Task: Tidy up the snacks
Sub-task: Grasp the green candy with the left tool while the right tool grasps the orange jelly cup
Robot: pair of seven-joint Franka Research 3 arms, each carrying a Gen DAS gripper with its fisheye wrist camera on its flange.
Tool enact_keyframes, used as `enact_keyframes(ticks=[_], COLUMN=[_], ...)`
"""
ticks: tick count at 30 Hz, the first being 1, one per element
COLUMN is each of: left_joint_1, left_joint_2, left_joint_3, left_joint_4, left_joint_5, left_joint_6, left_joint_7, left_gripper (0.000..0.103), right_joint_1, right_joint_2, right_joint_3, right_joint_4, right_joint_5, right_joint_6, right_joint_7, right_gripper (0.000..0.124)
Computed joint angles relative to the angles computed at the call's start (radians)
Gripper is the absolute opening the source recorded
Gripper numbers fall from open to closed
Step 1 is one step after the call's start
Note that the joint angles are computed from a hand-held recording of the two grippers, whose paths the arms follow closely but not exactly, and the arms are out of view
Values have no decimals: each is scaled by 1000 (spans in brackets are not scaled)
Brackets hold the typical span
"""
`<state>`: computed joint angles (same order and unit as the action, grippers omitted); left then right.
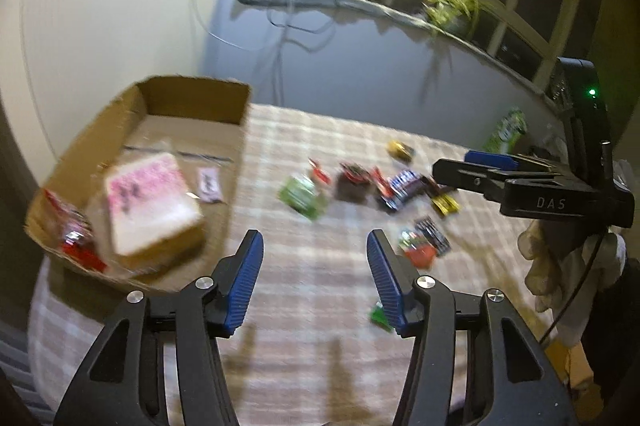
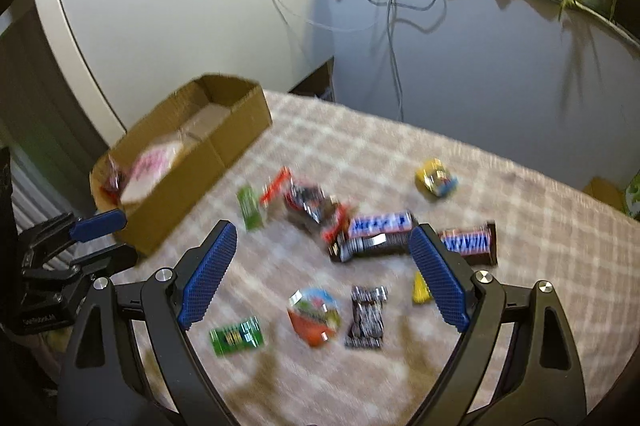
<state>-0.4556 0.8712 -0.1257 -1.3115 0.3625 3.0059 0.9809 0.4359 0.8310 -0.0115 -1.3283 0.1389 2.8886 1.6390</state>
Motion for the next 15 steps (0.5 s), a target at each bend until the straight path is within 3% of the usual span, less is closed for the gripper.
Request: enact_keyframes(ticks=[3,7,9,12,15], left_joint_1=[23,40,45,42,29], left_joint_2=[18,35,46,64,82], left_joint_3=[-61,-117,-141,-160,-161], left_joint_4=[16,23,31,53,79], left_joint_5=[-12,-46,-64,-90,-108], left_joint_6=[-32,-62,-77,-102,-127], left_joint_7=[61,133,172,220,256], left_gripper=[49,42,39,35,35], right_joint_1=[-18,-49,-58,-68,-59], right_joint_2=[-27,-28,-23,-11,5], right_joint_3=[26,77,95,118,109], right_joint_4=[-61,-79,-81,-73,-54], right_joint_5=[11,38,53,78,93], right_joint_6=[11,-26,-43,-66,-81], right_joint_7=[-29,-94,-125,-164,-170], right_gripper=[90,65,58,48,46])
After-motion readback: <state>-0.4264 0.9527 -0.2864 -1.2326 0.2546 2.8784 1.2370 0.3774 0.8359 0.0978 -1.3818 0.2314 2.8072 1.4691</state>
